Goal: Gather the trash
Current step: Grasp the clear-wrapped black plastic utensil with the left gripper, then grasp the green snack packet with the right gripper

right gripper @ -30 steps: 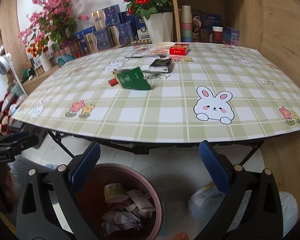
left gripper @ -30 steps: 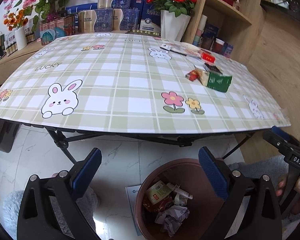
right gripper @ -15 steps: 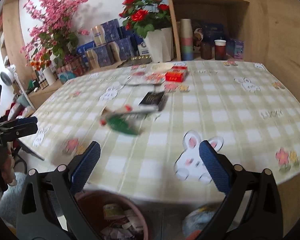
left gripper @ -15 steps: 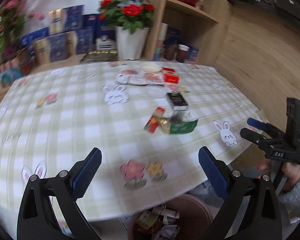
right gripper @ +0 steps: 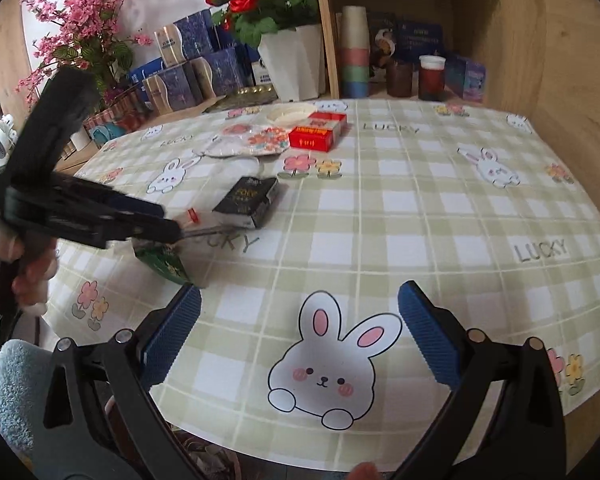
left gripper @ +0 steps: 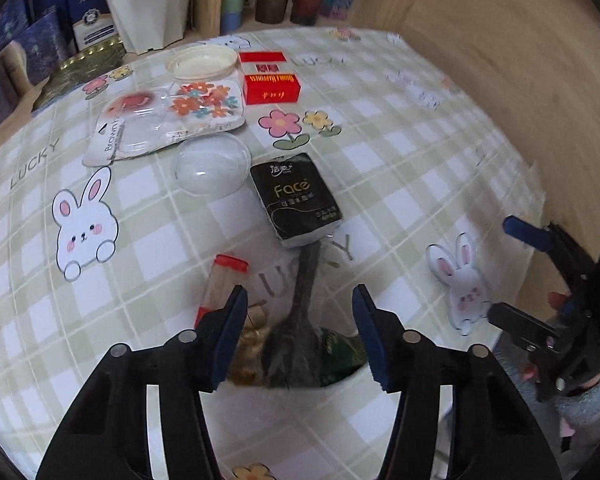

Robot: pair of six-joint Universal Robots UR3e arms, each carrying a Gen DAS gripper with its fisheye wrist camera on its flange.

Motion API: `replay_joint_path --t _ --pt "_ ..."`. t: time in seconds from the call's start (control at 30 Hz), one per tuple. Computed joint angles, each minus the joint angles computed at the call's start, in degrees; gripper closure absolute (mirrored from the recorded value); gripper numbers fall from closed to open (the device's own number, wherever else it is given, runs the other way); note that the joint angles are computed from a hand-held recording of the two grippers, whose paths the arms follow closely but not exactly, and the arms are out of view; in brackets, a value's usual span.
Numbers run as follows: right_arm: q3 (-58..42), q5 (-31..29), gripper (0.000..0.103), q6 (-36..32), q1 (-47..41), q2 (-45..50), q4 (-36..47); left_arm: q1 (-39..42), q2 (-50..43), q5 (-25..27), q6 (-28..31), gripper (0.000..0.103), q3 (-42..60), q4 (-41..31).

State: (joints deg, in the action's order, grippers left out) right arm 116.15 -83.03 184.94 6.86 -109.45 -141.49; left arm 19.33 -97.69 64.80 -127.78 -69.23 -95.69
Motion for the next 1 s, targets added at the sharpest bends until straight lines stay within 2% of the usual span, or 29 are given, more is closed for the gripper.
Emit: replay_joint_path --t 0.13,0.2,0.3,0.37,0.47,0.6,0.77,0.9,1.0 --pt "1.6 1.5 0.006 -0.5 -0.6 0.2 -0.8 -2.8 -3.6 3.9 -2.0 0.065 1.5 1.6" --pt "2.3 2.7 0.006 -0.6 -1.3 -0.1 -1.0 -3.7 -4.3 5.3 -1.7 0.078 1.8 1.4" --pt "2.8 4.0 0.006 -0.2 -1.8 -0.6 -1.1 -3.3 -3.5 5.4 -1.5 0.082 0.8 2.6" --pt "2.8 4.3 0.006 0.0 -1.5 -0.3 -1.0 -1.7 -2.5 3.2 -2.2 0.089 0.4 2.7" --pt "1.6 4.3 0.006 -0.1 0.2 1.4 -0.9 2.9 0.3 -2.2 -2.0 0.09 -0.1 1.0" --pt "-3.1 1.7 0.006 -1.1 5.2 6.8 -0.3 9.5 4.4 -8.0 1.1 0.09 -0.3 -4.3" --pt "-11.4 0.9 0.006 -3.2 10.8 15.2 0.2 18.5 9.9 -11.4 6.4 0.09 -1.8 -11.1" --pt "-18.2 2.5 0.007 -4.1 13.2 21.6 1.8 29.6 18.6 -14.0 11.0 0.09 -10.1 -10.2" --pt "-23.6 4.4 0.009 -3.6 13.7 26.4 3.2 36.8 22.5 -15.6 16.3 0.09 -12.8 -13.9"
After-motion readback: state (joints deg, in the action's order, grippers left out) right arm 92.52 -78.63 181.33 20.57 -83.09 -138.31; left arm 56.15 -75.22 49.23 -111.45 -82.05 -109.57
